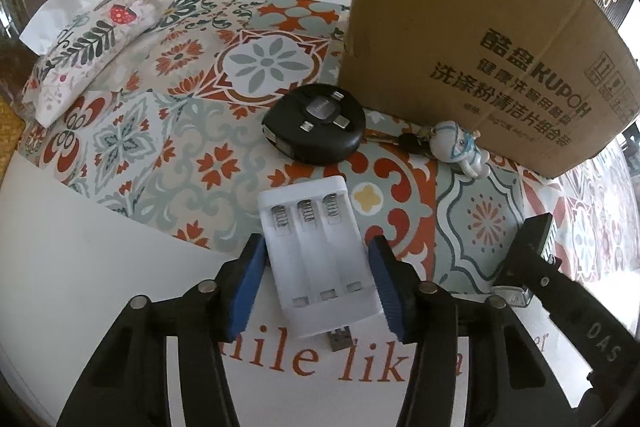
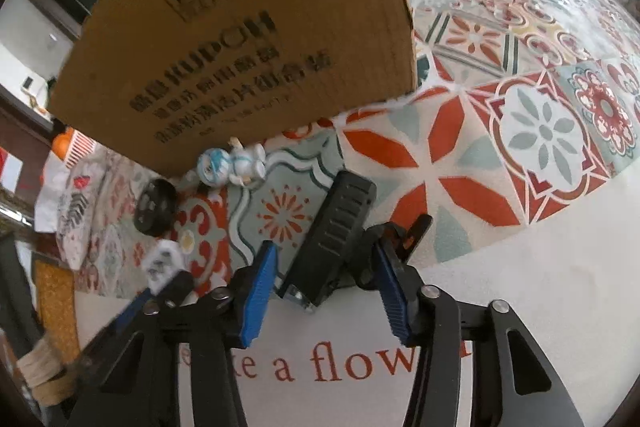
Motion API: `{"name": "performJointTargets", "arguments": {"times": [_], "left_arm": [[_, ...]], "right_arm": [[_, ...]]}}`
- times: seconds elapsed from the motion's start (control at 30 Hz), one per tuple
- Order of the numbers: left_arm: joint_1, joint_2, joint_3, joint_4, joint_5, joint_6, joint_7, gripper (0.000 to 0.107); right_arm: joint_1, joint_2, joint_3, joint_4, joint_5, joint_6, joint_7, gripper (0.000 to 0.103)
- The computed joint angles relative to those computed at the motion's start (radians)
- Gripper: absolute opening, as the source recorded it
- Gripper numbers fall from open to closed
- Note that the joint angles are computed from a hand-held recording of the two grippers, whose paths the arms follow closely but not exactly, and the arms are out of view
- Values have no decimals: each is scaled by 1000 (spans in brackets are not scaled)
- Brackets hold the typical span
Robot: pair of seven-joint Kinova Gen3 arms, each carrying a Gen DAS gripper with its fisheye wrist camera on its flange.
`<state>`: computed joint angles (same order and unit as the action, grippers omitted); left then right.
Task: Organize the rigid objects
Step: 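Close the left tool on the white battery charger while the right tool grips the black adapter, then carry the white charger with the left tool while the right tool carries the black adapter over the box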
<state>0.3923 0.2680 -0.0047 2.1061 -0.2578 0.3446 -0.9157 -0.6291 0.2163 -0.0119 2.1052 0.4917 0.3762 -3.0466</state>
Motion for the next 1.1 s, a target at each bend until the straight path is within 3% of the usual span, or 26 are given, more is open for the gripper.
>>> {"name": "performJointTargets", "arguments": {"times": [0.17,0.3,0.53,0.73,1.1], "left_arm": [[-48,-5,26,22,33,-38,-61,50],[-119,-19,75,40,117,-65,-159,50],[-99,-61,56,70,150,-97,-197,50],[-52,-112,30,74,102,-94,-158,50],[-72,-211,82,61,16,-78,-109,50]], "right_arm": [[-7,11,-10,-18,11,24,23,41],[-33,14,-6,-19,44,31,4,37],[-72,-12,-1,3,132,13,-65,36],[-59,-58,-34,16,196,41,-123,36],[5,-148,-142,6,266,143,-161,35]]}}
